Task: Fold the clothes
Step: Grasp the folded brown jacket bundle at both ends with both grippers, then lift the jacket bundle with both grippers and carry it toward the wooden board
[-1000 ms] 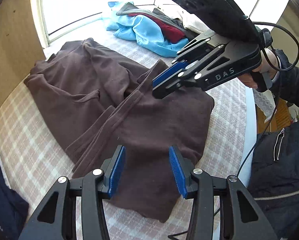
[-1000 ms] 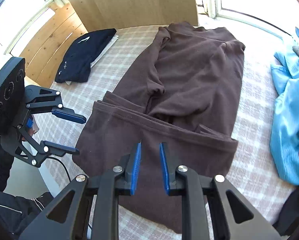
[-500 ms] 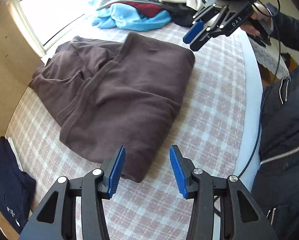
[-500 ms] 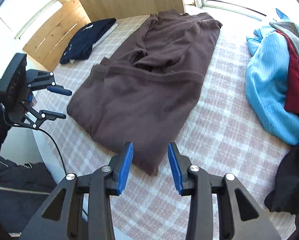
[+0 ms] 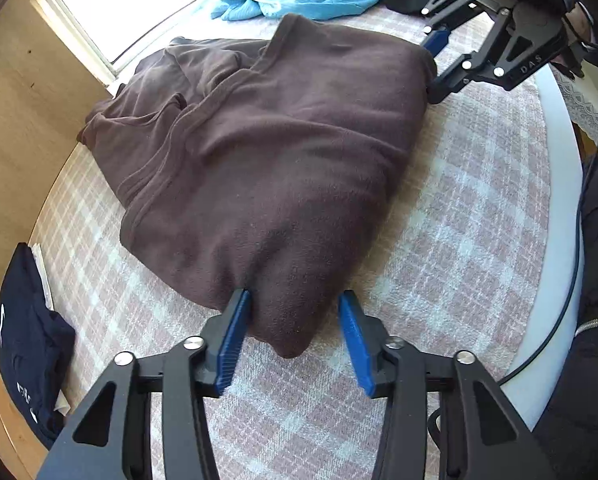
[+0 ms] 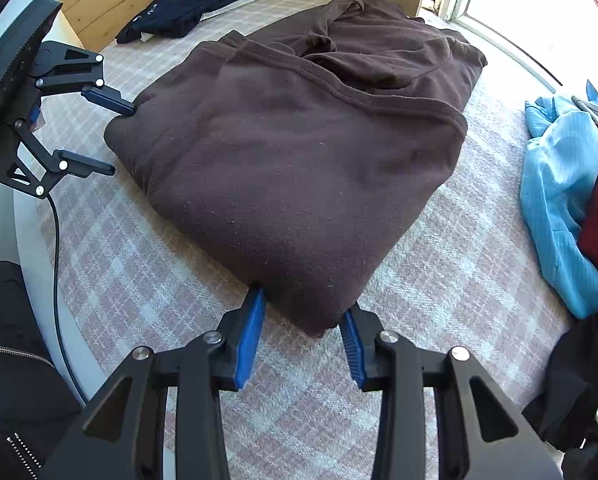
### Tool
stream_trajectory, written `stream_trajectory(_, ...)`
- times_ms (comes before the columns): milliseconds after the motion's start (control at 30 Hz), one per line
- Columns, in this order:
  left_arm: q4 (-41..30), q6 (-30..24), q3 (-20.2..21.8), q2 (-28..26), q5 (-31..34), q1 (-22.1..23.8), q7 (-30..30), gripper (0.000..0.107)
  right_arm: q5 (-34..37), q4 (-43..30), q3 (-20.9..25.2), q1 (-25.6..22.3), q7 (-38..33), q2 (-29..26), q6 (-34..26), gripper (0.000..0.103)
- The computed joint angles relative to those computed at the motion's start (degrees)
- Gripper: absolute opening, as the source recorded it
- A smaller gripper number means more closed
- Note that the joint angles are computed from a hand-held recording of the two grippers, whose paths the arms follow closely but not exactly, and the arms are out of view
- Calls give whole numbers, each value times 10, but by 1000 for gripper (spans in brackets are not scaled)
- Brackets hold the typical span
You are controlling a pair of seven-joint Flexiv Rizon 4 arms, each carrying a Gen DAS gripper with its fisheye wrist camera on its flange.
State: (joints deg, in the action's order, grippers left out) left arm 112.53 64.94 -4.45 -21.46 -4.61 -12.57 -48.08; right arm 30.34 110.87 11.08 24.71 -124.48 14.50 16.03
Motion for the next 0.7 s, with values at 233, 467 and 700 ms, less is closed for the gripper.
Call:
stream_trajectory(233, -25, -62, 8, 4, -1, -4, -39, 25, 8, -25, -22, -20, 24, -6, -57, 19)
stream_trajectory(467, -45, -102, 2, 34, -16, 5, -48, 21, 38, -65, -59, -48, -4, 4, -112, 16)
stream_trajectory(700, -163, -101, -5, 5, -44, 31, -1, 20, 90, -182, -73, -73, 46, -47, -113, 14)
